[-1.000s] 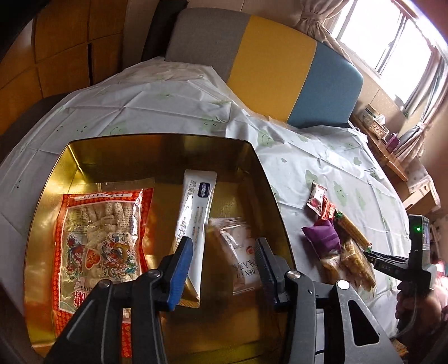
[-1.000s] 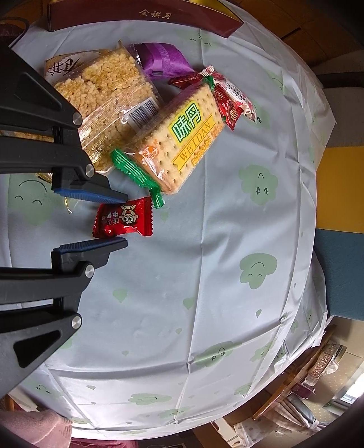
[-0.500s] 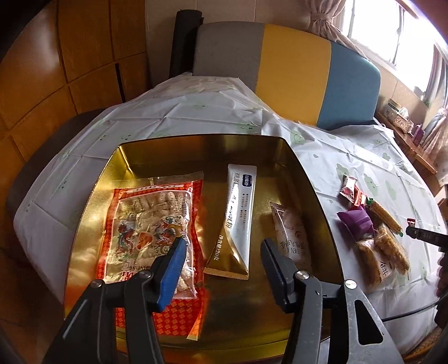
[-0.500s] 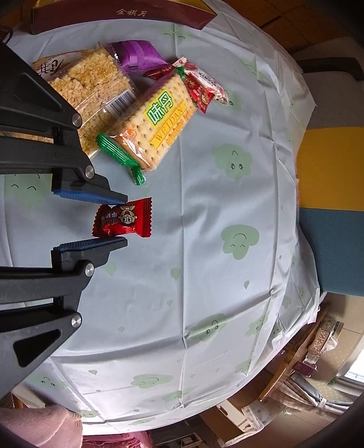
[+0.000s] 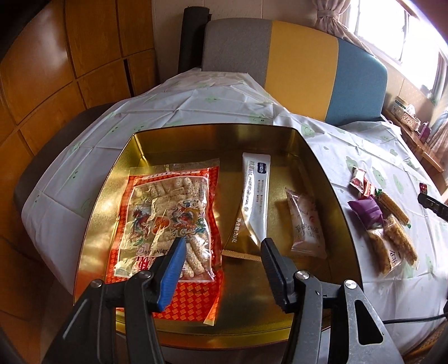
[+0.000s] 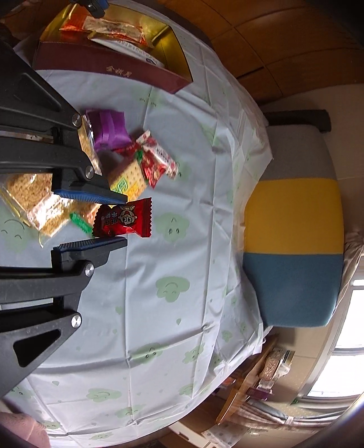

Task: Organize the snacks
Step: 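Grasp the small red candy with the right gripper and drop it in the tray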

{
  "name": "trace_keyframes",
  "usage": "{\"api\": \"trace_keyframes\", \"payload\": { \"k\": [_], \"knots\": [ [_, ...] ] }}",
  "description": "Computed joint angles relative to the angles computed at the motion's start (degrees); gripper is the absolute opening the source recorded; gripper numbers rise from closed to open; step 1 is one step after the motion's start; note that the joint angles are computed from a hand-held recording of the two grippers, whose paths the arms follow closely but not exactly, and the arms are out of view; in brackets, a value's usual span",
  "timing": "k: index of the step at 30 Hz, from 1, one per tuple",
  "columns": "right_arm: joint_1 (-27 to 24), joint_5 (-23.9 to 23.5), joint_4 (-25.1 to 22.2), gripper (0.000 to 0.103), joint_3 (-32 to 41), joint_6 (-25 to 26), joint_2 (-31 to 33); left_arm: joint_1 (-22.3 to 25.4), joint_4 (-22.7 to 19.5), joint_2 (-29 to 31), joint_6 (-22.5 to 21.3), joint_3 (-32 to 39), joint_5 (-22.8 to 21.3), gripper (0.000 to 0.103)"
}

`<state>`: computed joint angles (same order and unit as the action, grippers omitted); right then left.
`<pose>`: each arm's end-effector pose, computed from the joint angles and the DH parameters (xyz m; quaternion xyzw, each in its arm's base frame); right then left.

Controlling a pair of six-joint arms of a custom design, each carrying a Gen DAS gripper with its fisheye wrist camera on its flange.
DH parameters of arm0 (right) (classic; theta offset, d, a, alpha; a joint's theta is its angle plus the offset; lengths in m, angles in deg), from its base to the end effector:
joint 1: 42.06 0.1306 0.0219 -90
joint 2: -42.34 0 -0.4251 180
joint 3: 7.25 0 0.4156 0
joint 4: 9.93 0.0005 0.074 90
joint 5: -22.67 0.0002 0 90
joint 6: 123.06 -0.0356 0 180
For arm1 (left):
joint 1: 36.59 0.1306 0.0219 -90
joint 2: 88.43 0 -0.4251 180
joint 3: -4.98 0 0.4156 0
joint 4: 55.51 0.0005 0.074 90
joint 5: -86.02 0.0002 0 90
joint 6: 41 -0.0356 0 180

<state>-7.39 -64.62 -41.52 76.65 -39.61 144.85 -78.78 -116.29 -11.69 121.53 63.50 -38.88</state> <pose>0.4765 0.3269 0.3287 -0.2206 0.9138 0.0990 0.3263 0.2643 -0.2127 0.3131 -0.2762 0.9090 0.0840 0.3007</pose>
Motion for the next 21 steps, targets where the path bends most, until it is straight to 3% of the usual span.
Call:
{"api": "trace_keyframes", "payload": {
  "k": [5,10,21],
  "knots": [
    [1.0,-6.5,1.0,0.023,-0.5,2.9,-0.4,-0.2,-0.8,-0.3,1.5,-0.6,0.4,0.056],
    [2.3,-15.4,-2.0,0.023,0.1,5.1,0.1,-0.1,-1.3,-0.8,2.5,-1.2,0.4,0.056],
    [12.3,-22.1,-4.6,0.023,1.8,8.1,-0.1,1.0,-3.5,-3.6,6.3,-3.0,-0.4,0.056]
  ]
}}
